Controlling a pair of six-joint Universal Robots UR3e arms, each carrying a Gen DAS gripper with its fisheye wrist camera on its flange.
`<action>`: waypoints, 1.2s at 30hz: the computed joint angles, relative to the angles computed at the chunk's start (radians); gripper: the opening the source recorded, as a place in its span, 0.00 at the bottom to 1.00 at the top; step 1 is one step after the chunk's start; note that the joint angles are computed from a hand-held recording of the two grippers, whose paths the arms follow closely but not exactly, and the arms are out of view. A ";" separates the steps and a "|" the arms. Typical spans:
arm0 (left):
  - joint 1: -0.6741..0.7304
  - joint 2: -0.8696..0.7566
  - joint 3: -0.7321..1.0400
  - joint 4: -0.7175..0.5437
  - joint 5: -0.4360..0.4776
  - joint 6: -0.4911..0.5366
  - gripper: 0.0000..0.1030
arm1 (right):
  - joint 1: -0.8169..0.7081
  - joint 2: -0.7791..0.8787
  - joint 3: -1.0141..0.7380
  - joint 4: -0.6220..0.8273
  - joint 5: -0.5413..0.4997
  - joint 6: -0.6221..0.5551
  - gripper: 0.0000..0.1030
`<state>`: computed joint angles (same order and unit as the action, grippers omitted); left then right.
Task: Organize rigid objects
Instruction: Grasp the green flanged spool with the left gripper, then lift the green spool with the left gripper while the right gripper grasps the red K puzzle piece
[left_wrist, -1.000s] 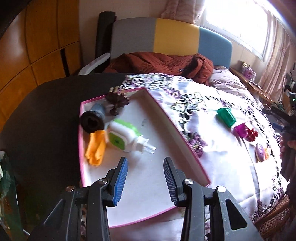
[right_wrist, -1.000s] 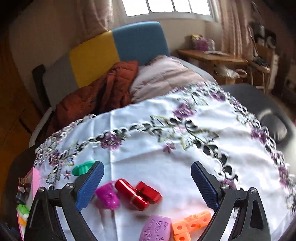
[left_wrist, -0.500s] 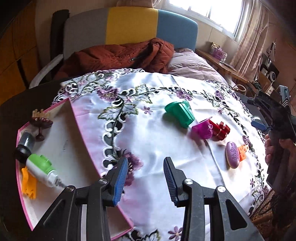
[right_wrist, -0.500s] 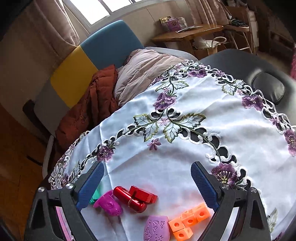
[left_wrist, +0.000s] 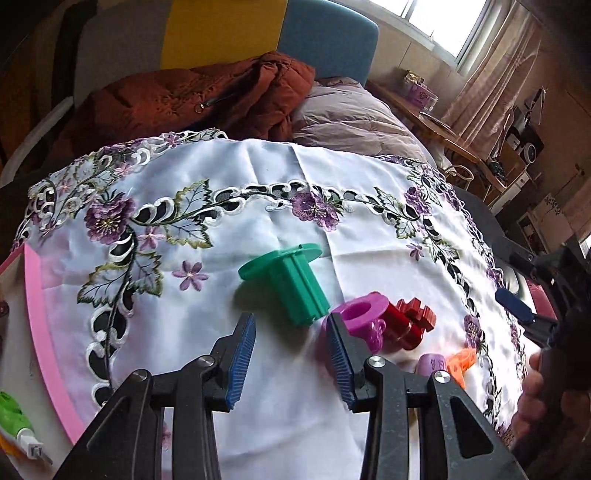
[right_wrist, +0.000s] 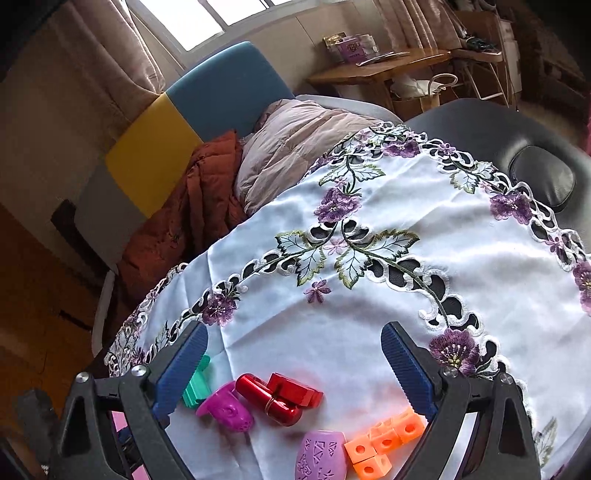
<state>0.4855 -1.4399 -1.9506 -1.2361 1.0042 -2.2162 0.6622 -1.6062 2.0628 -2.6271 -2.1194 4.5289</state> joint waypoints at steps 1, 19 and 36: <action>-0.031 -0.029 0.011 0.031 0.005 -0.037 0.39 | -0.001 -0.001 0.004 -0.007 0.002 0.001 0.93; -0.015 -0.129 -0.042 0.147 0.037 -0.051 0.29 | -0.010 -0.017 0.030 -0.035 0.001 -0.020 0.79; 0.423 0.415 -0.404 -0.232 -0.017 0.587 0.29 | -0.142 0.132 -0.015 -0.072 0.395 -0.290 0.48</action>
